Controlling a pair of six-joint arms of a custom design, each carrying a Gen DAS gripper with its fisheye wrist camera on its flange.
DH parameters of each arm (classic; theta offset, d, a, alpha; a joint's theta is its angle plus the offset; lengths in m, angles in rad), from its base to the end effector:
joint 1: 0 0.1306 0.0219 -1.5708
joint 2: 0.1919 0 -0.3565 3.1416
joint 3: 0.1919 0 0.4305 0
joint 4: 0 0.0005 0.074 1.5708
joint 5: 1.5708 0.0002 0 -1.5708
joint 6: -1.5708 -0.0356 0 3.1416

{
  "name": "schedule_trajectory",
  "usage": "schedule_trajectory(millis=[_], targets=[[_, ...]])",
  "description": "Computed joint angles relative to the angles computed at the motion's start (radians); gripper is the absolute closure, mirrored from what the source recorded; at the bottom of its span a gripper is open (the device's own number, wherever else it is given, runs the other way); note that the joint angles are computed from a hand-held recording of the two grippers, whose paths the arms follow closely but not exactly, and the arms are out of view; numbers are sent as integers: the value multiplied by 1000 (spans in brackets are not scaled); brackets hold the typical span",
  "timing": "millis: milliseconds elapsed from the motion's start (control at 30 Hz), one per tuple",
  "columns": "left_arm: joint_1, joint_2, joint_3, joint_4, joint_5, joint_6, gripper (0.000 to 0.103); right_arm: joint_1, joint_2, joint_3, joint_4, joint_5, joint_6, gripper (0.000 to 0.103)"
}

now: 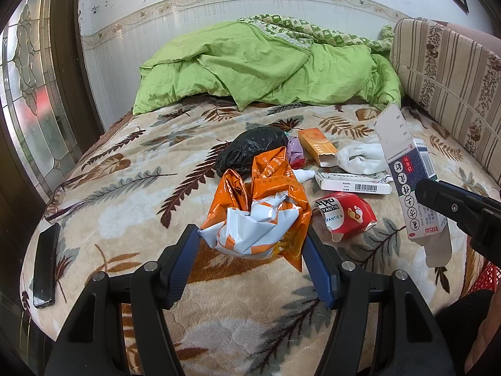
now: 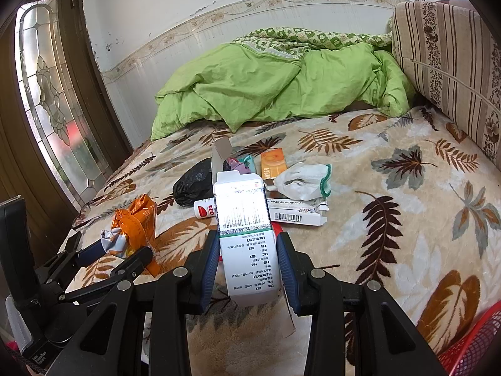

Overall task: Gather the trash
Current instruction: 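Lift the orange wrapper and white box and hold them above the bed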

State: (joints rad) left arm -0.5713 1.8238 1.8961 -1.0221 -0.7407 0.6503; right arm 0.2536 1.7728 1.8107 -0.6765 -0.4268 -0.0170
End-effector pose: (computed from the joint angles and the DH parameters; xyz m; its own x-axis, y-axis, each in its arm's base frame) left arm 0.5703 -0.3387 0.4018 -0.5862 -0.1544 -0.7954 -0.3594 0.9293 0.0845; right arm 0.6491 0.1829 0.4125 -0.5863 -0.1360 -0.7986 -0.5402 0.8002 0.2604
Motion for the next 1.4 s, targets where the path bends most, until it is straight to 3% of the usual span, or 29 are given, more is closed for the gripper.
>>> schedule_trajectory(millis=[533, 1400], targets=[[-1, 1, 3, -3, 0, 1, 38, -3, -4, -9, 6, -11, -12, 64], [-39, -29, -5, 11, -8, -19, 38, -42, -61, -36, -37, -98, -138, 63]])
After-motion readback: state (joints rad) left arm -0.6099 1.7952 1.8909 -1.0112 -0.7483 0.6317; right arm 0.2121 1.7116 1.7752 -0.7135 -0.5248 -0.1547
